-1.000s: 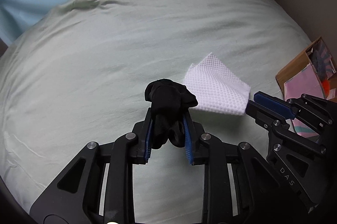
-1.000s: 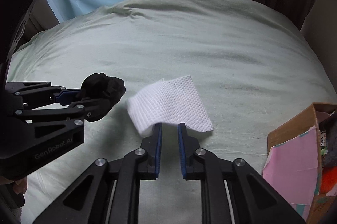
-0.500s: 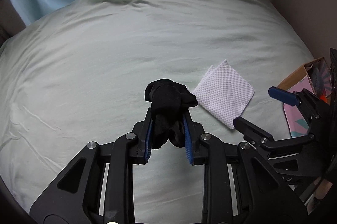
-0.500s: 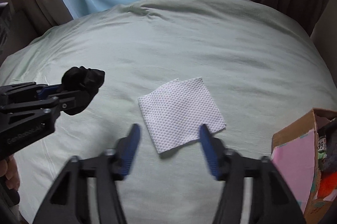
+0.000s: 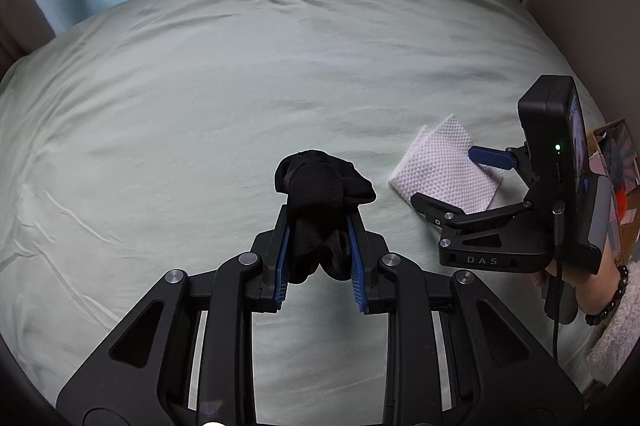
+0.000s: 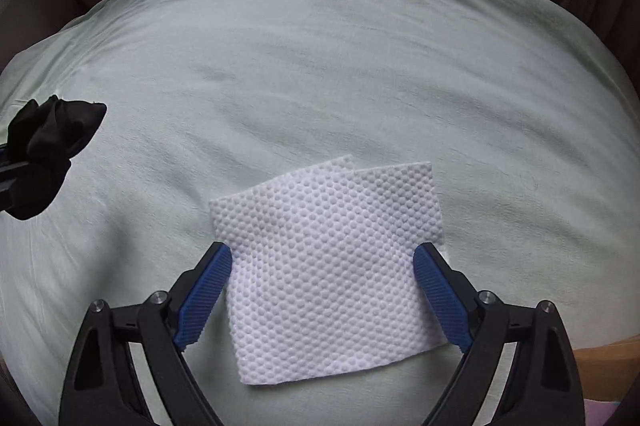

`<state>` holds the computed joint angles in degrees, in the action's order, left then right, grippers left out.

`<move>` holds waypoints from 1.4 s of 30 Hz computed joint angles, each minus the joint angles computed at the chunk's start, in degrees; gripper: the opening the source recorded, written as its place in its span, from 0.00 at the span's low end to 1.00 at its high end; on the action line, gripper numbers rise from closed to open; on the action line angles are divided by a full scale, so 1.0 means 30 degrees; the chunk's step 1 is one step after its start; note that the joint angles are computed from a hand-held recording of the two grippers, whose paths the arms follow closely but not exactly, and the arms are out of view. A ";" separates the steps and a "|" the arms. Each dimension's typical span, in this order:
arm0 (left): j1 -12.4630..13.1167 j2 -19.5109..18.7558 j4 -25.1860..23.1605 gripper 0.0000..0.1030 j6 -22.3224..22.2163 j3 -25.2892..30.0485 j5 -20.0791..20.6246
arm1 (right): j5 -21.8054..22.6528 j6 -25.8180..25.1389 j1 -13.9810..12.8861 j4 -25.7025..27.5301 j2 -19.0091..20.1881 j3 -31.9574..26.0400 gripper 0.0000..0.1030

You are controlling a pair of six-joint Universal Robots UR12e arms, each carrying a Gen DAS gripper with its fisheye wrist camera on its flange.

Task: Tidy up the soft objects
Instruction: 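Lift and carry the scrunchie and white cloth over the box with both tools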

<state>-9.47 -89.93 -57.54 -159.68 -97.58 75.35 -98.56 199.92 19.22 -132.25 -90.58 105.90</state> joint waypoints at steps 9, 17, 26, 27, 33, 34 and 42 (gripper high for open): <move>0.0043 0.0002 0.0114 0.22 -0.0470 0.0005 -0.0205 | 0.0325 0.0200 0.0514 0.0242 -0.0112 -0.0188 0.35; 0.0244 0.0579 0.0067 0.22 -0.0469 -0.0126 -0.0195 | 0.0926 0.1914 0.0941 -0.0119 -0.0363 -0.0405 0.14; 0.0349 0.2053 -0.0528 0.22 -0.0704 0.0646 -0.0769 | -0.0757 0.3269 0.1733 0.0941 -0.2131 -0.1670 0.14; 0.0307 0.2220 -0.0730 0.22 -0.0736 0.0810 -0.0866 | -0.1094 0.3412 0.1889 0.1273 -0.2381 -0.1909 0.14; -0.0310 0.2984 -0.2138 0.22 -0.1303 0.2010 -0.1536 | -0.2477 0.4594 0.2572 0.3418 -0.3916 -0.3008 0.14; -0.0484 0.3055 -0.2258 0.22 -0.1489 0.2192 -0.1661 | -0.2702 0.4771 0.2622 0.3798 -0.4113 -0.3209 0.14; -0.2862 0.3261 -0.2410 0.22 -0.3266 0.3421 -0.1647 | -0.4307 0.5821 0.2360 0.6725 -0.6501 -0.3580 0.14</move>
